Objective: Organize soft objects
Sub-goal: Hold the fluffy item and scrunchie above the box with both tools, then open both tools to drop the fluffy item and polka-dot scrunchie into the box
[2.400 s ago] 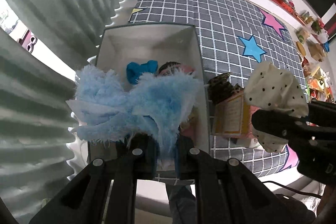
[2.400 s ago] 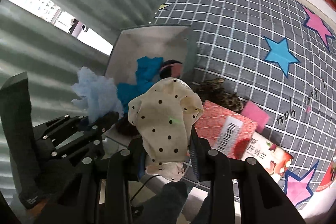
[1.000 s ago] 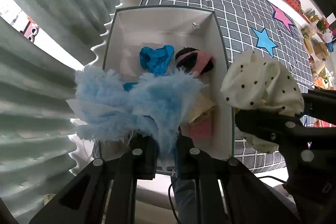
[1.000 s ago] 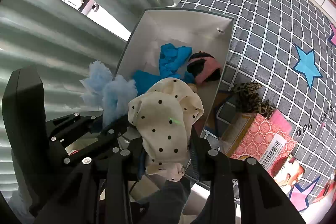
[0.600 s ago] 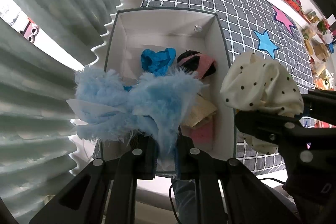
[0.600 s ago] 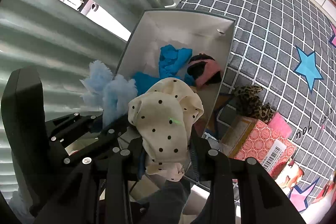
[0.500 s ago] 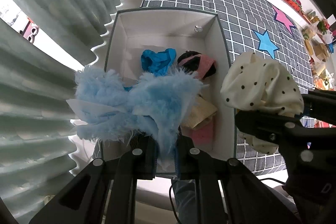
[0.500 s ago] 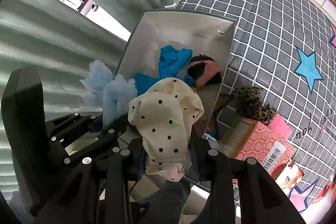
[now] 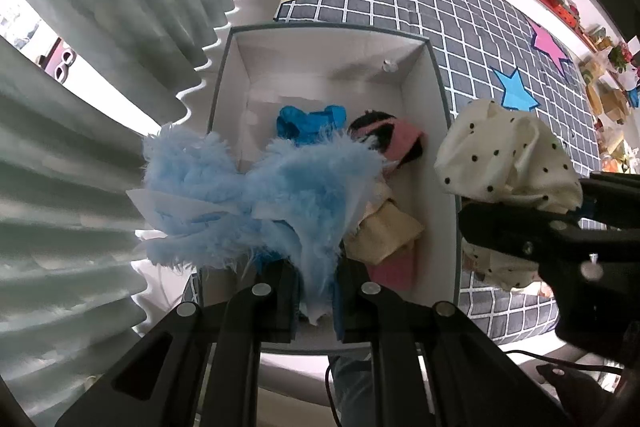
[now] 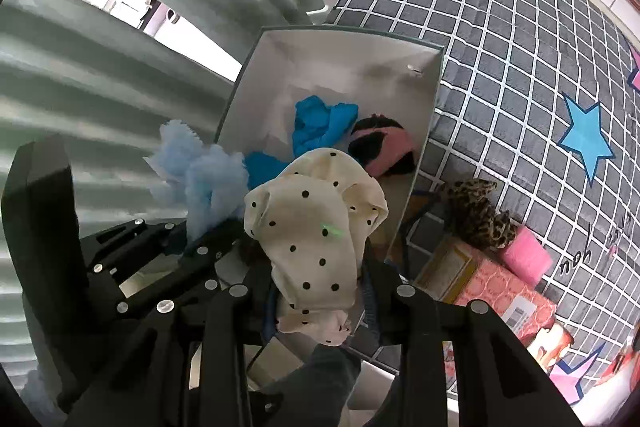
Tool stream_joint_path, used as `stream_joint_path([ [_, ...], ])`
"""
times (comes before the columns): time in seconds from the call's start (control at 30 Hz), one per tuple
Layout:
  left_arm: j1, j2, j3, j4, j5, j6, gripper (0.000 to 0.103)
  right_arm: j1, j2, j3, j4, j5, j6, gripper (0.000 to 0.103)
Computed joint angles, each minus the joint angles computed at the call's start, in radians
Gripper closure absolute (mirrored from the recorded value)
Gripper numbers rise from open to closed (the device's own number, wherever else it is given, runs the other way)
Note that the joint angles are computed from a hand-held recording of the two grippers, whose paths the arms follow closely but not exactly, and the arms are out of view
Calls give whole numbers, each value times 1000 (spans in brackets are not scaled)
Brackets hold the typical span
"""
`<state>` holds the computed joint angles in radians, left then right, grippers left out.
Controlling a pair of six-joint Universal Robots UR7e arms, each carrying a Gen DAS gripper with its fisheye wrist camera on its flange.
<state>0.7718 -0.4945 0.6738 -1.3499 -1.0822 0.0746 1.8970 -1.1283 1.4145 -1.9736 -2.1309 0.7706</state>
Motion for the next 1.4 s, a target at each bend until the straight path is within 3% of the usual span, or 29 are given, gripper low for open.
stream_joint_path([
  [0.23,4,32,-53,26,-17,-16,89,-18,11,-31,3,4,5,68],
  [1.23,11,60,-80,84,-14,-41,88,-47,32,-51,-26,62,5,67],
  [1.33,16,66,-94,88,-44,-46,77,-54,23,-36,-47,75,9,54],
  [1.37,20,69,-102,92,-58,-50,60,-58,16,-26,-58,81,12,44],
  [1.4,22,69,-106,90,-66,-57,35,-60,10,-20,-61,83,22,31],
])
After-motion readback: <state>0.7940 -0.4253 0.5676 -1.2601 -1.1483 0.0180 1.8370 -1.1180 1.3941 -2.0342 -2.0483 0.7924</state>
